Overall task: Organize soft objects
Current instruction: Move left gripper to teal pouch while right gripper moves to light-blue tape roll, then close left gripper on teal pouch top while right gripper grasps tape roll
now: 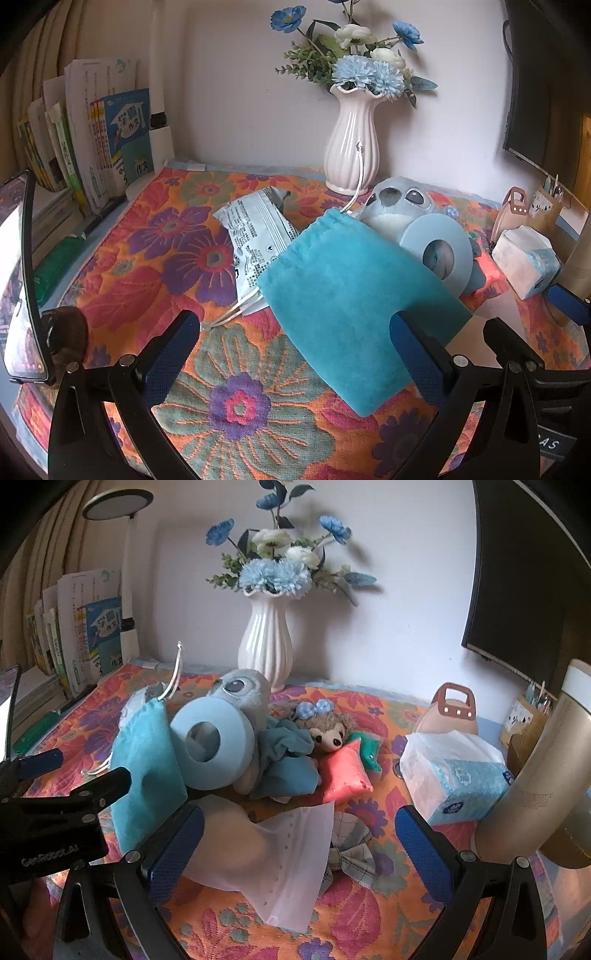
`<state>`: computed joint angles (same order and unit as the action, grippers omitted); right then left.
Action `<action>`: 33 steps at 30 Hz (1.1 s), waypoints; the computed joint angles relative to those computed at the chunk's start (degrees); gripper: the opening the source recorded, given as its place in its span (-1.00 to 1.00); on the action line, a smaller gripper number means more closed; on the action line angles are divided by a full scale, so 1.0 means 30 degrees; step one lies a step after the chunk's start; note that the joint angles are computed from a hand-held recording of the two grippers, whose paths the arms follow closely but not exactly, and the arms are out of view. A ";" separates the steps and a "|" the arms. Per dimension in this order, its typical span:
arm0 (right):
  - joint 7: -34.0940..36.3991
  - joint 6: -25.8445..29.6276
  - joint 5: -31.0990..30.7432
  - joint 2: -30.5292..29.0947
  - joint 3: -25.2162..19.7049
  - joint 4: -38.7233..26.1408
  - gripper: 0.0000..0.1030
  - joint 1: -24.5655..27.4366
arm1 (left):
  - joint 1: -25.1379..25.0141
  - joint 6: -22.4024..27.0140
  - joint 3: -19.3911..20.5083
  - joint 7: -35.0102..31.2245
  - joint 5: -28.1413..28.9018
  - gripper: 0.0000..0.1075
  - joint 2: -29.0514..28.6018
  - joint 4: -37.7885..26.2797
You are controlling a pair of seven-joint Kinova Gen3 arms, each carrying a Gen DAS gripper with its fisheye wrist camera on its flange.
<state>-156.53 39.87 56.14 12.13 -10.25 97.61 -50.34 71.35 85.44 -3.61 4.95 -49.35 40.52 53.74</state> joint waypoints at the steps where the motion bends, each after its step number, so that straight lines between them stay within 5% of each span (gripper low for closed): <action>1: 0.0038 -0.0039 -0.0111 -0.0007 -0.0032 0.0003 1.00 0.0065 | -0.0002 0.0033 0.0010 -0.0050 0.0003 0.90 0.0024 -0.0037; 6: -0.0536 0.0509 0.0689 0.0170 -0.3739 -0.0042 1.00 0.3234 | 0.0003 0.0105 -0.0012 -0.0126 0.0034 0.90 0.0085 -0.0146; 9: -0.0577 0.0866 0.0888 0.0327 -0.4754 -0.0192 1.00 0.3994 | 0.0001 0.0045 -0.0024 -0.0053 0.0068 0.90 0.0068 -0.0124; 12: -0.0152 0.0435 0.0273 0.0150 -0.2901 -0.0137 1.00 0.2512 | 0.0077 -0.0269 -0.0164 0.0315 0.0140 0.90 -0.0152 0.0299; 16: 0.0381 -0.0719 -0.0882 -0.0331 0.0396 0.0183 1.00 0.0132 | 0.1023 -0.2193 -0.2282 0.1183 0.1593 0.90 -0.1108 0.2030; 18: 0.1900 -0.1315 -0.2386 -0.0550 0.0663 0.0099 1.00 0.0374 | 0.0592 -0.3746 -0.1571 0.2619 0.1348 0.89 -0.2236 0.3738; 22: 0.5006 -0.2555 -0.5268 -0.0827 -0.1858 0.0056 1.00 0.3653 | -0.1856 -0.6853 0.1969 0.4937 -0.0166 0.89 -0.4345 0.6503; 27: 0.8890 -0.3375 -0.8118 -0.0764 -0.5952 0.0132 1.00 0.7814 | -0.6001 -1.0737 0.5896 0.5465 0.0376 0.89 -0.5388 0.8251; 30: 1.1220 -0.2552 -0.9007 -0.0326 -0.8605 -0.0179 1.00 1.0054 | -0.6303 -1.2031 0.5440 0.5037 0.1707 0.89 -0.5095 0.8005; 33: 1.3550 -0.1105 -0.9679 0.0267 -0.9294 -0.0954 1.00 1.0541 | -0.5051 -1.0740 0.3174 0.2792 0.3971 0.89 -0.4034 0.5657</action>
<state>-115.88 36.56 27.10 12.93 -38.13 94.75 -18.72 56.20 53.22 5.91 13.32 -37.44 28.42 70.71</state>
